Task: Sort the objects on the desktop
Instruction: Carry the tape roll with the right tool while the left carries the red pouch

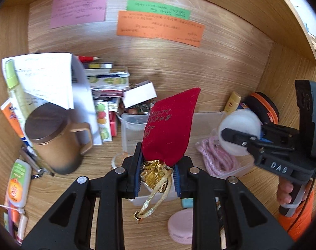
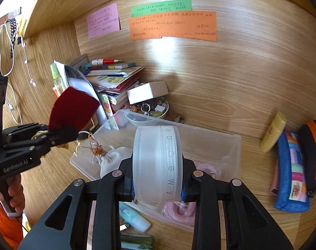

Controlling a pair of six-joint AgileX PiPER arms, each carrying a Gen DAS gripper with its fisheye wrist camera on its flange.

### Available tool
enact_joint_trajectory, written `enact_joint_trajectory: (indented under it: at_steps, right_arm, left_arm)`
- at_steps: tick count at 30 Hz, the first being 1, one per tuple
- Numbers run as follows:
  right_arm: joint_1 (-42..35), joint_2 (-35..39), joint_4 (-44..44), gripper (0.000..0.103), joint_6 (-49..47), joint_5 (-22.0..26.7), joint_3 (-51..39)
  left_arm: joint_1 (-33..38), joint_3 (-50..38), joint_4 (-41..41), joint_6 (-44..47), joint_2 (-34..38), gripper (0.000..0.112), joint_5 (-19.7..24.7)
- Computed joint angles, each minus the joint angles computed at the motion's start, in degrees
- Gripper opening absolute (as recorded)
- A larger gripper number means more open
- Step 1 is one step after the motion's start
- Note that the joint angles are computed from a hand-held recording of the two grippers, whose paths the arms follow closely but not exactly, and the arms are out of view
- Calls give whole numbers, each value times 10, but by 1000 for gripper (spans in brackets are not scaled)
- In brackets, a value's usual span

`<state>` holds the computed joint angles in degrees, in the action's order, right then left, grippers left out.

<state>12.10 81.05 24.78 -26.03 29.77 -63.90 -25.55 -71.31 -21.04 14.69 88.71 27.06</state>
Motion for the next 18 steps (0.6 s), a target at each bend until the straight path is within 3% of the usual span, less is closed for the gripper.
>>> enact_joint_trajectory:
  at_steps: [5,18]
  right_arm:
    - [12,20,-37,27,38,-8,-4]
    - [-23,39,-26,27,13,-15,5]
  left_arm:
    - [-15,-31,4,-4,34,24,11]
    - [-42,-104,-11,3,118,24,42]
